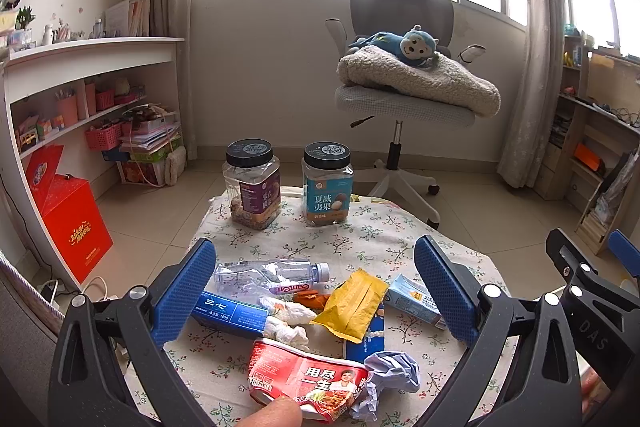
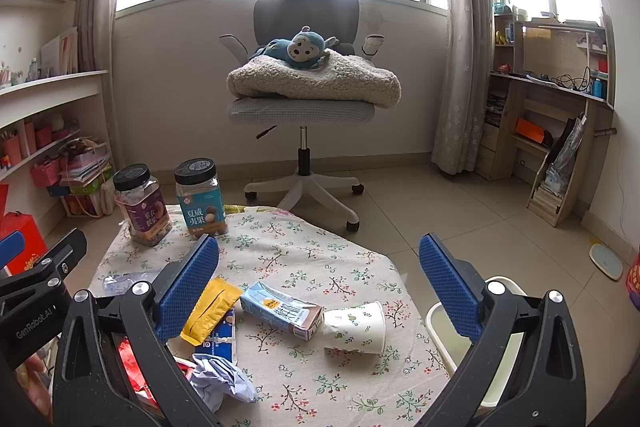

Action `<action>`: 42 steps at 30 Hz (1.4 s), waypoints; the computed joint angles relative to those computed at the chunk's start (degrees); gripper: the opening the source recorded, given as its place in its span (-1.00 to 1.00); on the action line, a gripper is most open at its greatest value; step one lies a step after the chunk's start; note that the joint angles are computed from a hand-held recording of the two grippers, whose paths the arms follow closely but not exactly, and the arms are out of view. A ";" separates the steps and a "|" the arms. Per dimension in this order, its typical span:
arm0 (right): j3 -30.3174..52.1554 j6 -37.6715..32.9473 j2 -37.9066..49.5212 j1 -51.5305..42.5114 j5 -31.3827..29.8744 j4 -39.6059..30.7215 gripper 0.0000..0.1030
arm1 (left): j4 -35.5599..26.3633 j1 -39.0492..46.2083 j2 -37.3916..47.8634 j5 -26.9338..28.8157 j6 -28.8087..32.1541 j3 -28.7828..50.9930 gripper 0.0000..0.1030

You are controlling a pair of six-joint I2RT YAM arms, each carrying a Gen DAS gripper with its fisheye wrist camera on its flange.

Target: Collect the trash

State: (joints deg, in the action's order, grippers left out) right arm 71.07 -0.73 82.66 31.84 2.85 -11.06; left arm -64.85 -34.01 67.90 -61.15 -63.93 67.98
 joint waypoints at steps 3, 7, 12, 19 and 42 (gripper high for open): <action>0.11 0.00 0.06 0.04 -0.03 -0.12 0.87 | -0.92 -0.24 0.35 -0.07 -0.75 0.51 0.88; -0.23 -0.09 -0.08 -0.03 -0.04 0.17 0.87 | 0.24 -0.29 1.00 0.11 0.17 0.76 0.88; -0.36 -0.08 -0.13 -0.08 -0.12 0.26 0.87 | 0.29 -0.27 0.96 0.15 0.18 0.70 0.88; -0.36 -0.13 -0.18 -0.02 -0.13 0.22 0.87 | 0.37 -0.27 0.93 0.18 0.21 0.63 0.88; -1.09 0.00 0.03 1.32 0.86 0.54 0.87 | 3.05 1.60 -1.08 2.19 2.00 -2.61 0.88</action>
State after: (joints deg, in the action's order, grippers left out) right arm 69.97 -0.73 82.70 33.16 3.71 -10.51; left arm -61.80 -32.41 66.82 -58.96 -61.93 65.37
